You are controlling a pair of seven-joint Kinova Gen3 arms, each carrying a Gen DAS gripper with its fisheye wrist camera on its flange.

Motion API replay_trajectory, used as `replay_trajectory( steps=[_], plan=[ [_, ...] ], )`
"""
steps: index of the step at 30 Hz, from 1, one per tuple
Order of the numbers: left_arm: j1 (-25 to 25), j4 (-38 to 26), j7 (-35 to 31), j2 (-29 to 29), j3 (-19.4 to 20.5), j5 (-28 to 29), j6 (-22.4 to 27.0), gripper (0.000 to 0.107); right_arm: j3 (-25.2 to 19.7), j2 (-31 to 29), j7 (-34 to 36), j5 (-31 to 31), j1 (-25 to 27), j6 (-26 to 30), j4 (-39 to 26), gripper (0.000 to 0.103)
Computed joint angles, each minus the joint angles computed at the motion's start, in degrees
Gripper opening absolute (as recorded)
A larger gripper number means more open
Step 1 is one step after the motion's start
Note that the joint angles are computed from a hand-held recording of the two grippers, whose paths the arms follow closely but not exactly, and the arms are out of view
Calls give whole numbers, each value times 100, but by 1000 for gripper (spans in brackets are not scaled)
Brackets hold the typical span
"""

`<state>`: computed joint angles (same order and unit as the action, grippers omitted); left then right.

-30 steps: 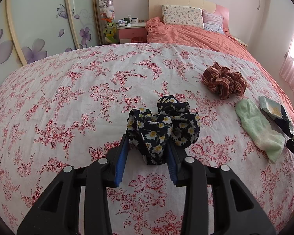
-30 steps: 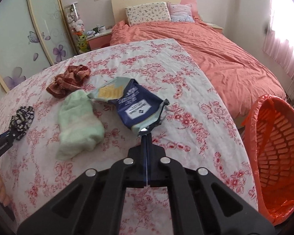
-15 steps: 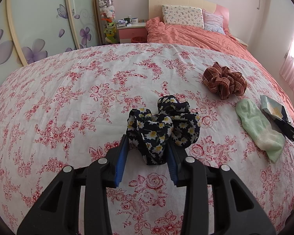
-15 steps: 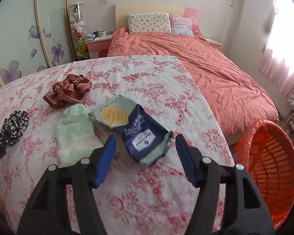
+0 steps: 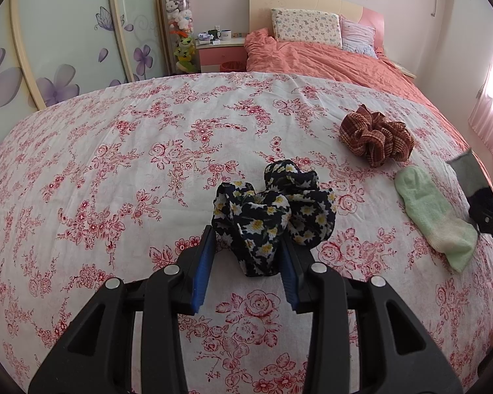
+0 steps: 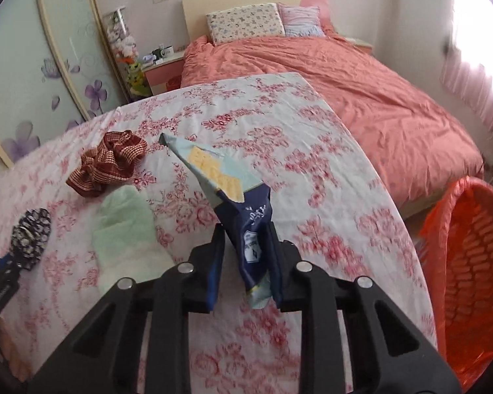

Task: Collect trash
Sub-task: 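Lift the floral scrunchie with the left tool while the right tool lifts the snack bag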

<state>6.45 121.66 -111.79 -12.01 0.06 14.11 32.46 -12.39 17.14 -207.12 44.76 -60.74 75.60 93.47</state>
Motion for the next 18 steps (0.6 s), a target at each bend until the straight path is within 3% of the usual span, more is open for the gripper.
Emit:
replay_trajectory(
  steps=[3,6,8,18],
  plan=[
    [9,1,-19,10,-11,20,-4,40,-70,-66,-290,-8,-140,43,100,24],
    [-61,-10,165,30,131,-147,-47,52,-111,-43,-280,-45,-183,115,41,24],
    [52,-55,-64,81,-73,70,15,56,-131,-70,-282,-31,-204,70,55,24],
    [232,-118,-921,8,-237,864,169,58,-171,-67,-258,-1,-281,55,1,24]
  ],
)
